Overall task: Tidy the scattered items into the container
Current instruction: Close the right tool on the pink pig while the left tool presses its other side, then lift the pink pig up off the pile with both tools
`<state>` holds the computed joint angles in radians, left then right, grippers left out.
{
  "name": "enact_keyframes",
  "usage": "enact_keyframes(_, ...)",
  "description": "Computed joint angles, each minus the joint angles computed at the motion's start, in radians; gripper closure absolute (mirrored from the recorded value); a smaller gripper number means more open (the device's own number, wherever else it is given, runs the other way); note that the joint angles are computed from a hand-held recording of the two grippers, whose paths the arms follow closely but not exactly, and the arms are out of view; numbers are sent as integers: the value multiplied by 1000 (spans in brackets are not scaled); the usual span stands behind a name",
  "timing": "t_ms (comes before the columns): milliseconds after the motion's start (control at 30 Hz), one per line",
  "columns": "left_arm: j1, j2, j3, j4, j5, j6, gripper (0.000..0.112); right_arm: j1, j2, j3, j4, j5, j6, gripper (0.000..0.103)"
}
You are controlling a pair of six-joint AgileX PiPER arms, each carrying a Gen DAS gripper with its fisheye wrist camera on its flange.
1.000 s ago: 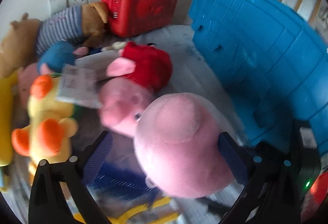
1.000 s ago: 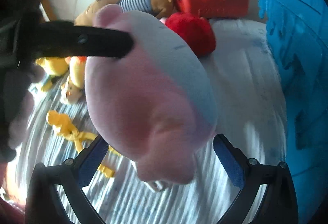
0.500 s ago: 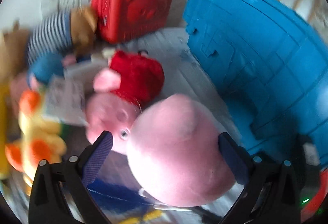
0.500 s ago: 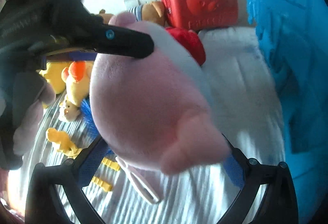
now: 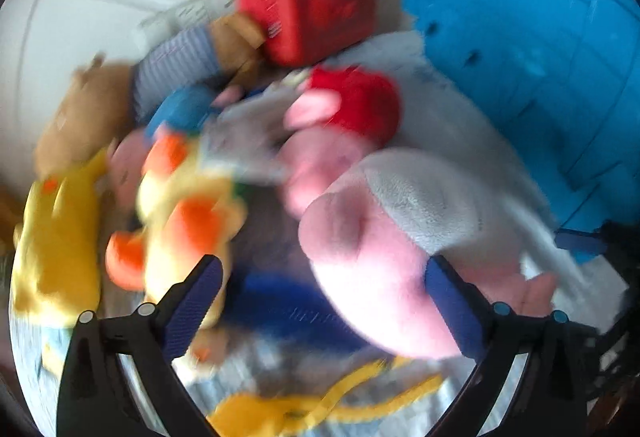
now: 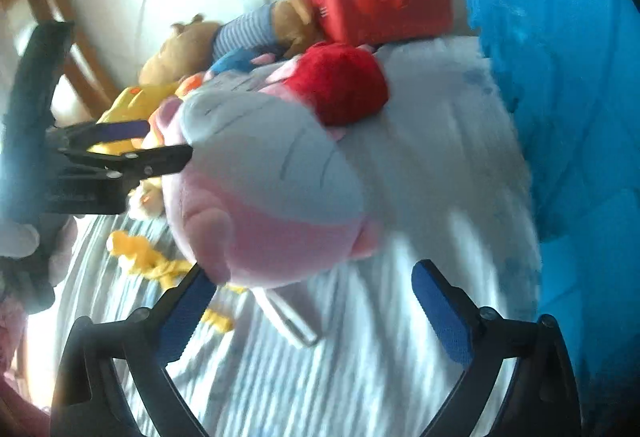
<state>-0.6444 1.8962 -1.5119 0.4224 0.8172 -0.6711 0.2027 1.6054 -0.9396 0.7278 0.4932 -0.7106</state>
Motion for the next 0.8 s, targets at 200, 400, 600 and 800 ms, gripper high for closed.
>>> enact_keyframes(200, 65, -47, 173, 40, 0, -152, 17, 11, -43, -34, 98, 87, -21, 30)
enact_keyframes(400, 62, 10, 178, 5, -33, -144, 18, -49, 167, -223, 231, 185, 6, 28)
enact_keyframes(600, 87, -78, 277, -28, -78, -157, 18, -71, 323, -353, 333, 358, -7, 20)
enact_keyframes(800, 46, -257, 382, -68, -142, -164, 18, -29, 322, -379, 310, 321, -5, 19)
